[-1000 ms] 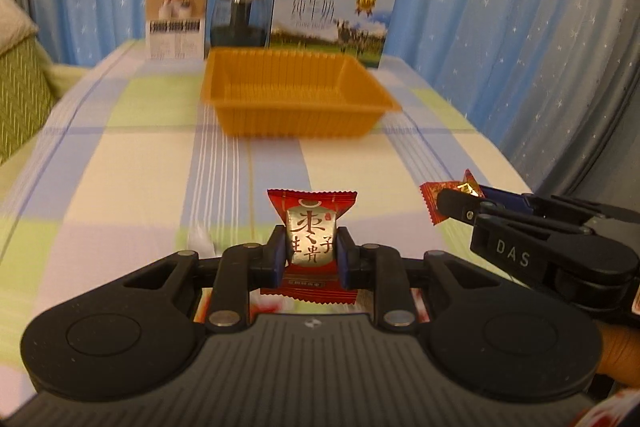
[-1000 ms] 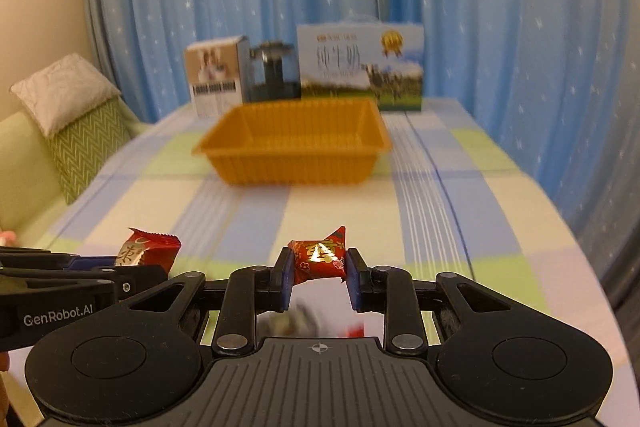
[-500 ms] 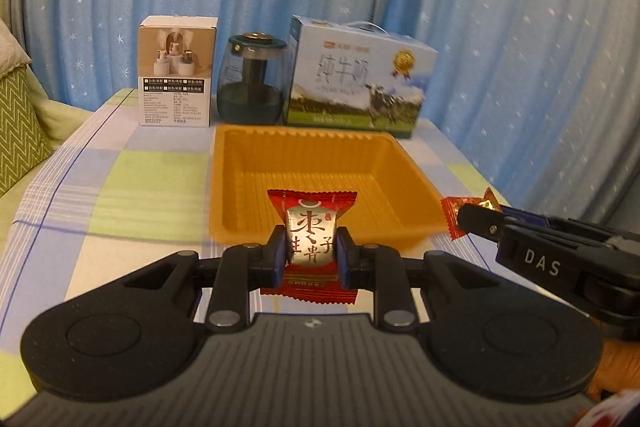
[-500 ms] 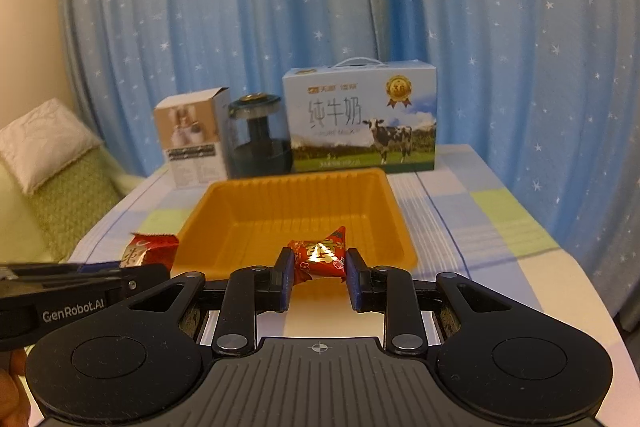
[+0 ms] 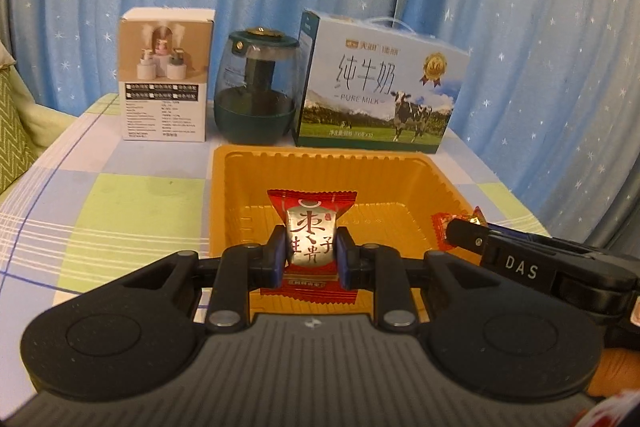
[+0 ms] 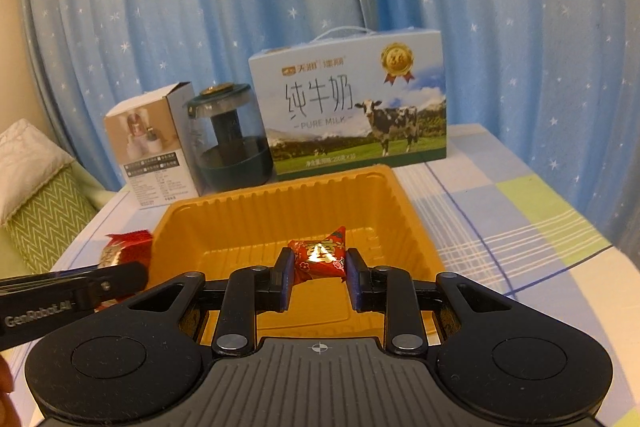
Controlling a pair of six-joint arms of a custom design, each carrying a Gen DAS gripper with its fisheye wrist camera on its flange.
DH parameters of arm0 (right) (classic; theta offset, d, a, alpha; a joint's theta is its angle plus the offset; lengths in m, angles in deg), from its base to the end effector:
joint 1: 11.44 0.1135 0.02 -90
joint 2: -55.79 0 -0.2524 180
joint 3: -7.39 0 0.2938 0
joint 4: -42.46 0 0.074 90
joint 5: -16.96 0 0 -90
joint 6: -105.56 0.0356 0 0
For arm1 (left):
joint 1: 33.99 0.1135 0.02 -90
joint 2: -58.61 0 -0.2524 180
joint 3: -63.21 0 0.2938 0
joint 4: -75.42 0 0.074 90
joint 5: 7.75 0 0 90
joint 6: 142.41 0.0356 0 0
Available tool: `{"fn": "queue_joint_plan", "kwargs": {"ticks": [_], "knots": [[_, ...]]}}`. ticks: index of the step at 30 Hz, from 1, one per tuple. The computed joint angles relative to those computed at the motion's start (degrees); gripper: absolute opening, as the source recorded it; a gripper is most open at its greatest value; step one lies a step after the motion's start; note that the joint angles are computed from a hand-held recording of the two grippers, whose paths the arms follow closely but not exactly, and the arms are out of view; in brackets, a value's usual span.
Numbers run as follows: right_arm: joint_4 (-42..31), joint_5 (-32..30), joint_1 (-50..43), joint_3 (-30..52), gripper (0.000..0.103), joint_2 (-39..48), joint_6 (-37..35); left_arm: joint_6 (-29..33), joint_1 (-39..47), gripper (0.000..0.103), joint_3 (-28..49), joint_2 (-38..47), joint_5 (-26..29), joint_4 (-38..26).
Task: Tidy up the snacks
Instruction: 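Carry both snacks to the orange tray and open both grippers to drop them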
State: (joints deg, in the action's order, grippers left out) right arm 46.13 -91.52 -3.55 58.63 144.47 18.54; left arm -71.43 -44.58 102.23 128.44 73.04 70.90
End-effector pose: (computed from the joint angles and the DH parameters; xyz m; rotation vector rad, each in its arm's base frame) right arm 0.3323 0.0574 0.1273 -0.2792 2.1429 0.4576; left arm 0.2707 -0.0448 0.1368 -0.2506 2.1663 -0.1181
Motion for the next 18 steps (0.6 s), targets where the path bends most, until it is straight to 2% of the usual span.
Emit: {"fn": "queue_joint_plan", "kwargs": {"ticks": [3,15,18], "knots": [[0.34,-0.2,0.01,0.73,0.027,1.56,0.75,0.25,0.54,0.029,0.41,2.41,-0.23,2.04],[0.28,-1.83,-0.86,0.95,0.028,1.59,2.7,-0.81,1.04,0.029,-0.32,-0.75,-1.05,-0.71],[2.27,-4.39,-1.15,0.52,0.029,1.99,3.62,-0.5,0.83,0.03,-0.61,-1.02,-1.28,-0.71]]}}
